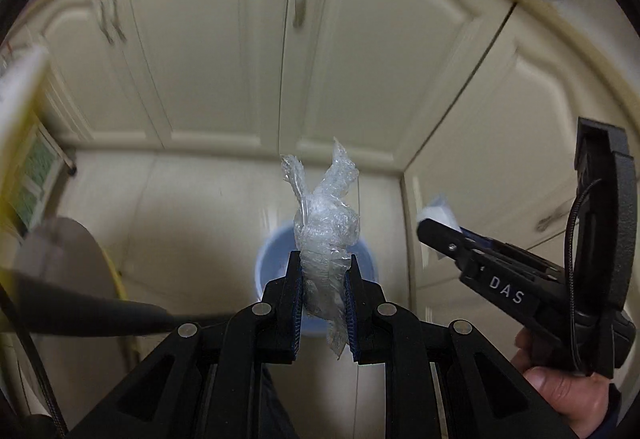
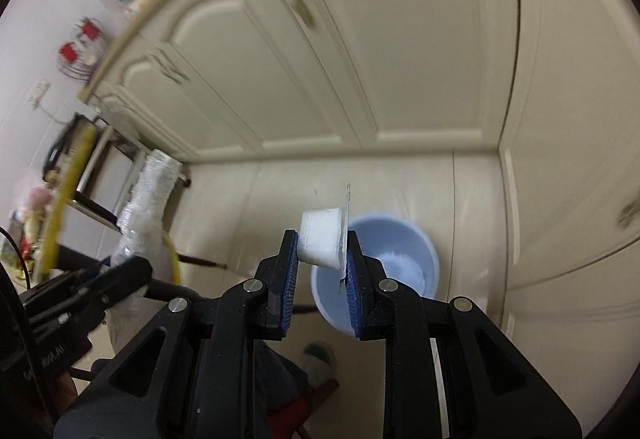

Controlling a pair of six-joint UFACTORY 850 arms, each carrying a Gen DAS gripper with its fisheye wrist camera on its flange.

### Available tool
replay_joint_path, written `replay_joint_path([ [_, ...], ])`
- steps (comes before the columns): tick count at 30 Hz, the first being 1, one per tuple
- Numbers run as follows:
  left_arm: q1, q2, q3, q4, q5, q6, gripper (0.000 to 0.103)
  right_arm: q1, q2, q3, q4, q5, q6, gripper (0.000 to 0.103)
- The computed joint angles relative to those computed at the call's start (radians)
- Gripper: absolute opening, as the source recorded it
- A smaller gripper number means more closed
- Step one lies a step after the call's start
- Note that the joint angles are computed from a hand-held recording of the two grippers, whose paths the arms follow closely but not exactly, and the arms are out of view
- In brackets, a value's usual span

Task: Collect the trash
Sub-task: 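Carry both items to the blue bin and open both tools to drop them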

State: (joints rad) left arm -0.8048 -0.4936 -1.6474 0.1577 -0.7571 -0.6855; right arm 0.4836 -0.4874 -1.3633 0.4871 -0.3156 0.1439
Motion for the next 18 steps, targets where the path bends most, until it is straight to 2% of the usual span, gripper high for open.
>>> replay_joint_path([
  [4,0.069,-0.186,-0.174,-0.128,-0.071,0.104,0.015,-0.025,-0.092,-0.022,0.159,-0.04,-0.141,0.021],
  [11,0.137,-0.449,-0.531,-0.176,-0.216,0.177,0.021,-0.053,-0.168,-0.053,0.252,-0.082,-0.222,0.021],
  [14,0.154,-0.518,-0.642,-0.17,-0.264,0.19,0.036,-0.058,-0.19,-0.078,0.245,-0.097,-0.213,0.024],
  [16,0.168,-0.593,-0.766,-0.168,-0.314,0.201,0.046,-0.06,-0.196,-0.084,0.241,-0.101,-0.208,0.024],
  [17,0.175,-0.646,-0.856,-0.161,-0.351,0.204,0.049,-0.06,-0.2,-0.085,0.24,-0.101,-0.204,0.028],
  [18,0.177,-0.673,-0.905,-0.158,-0.376,0.204,0.053,-0.061,-0.203,-0.091,0.227,-0.104,-0.189,0.037],
])
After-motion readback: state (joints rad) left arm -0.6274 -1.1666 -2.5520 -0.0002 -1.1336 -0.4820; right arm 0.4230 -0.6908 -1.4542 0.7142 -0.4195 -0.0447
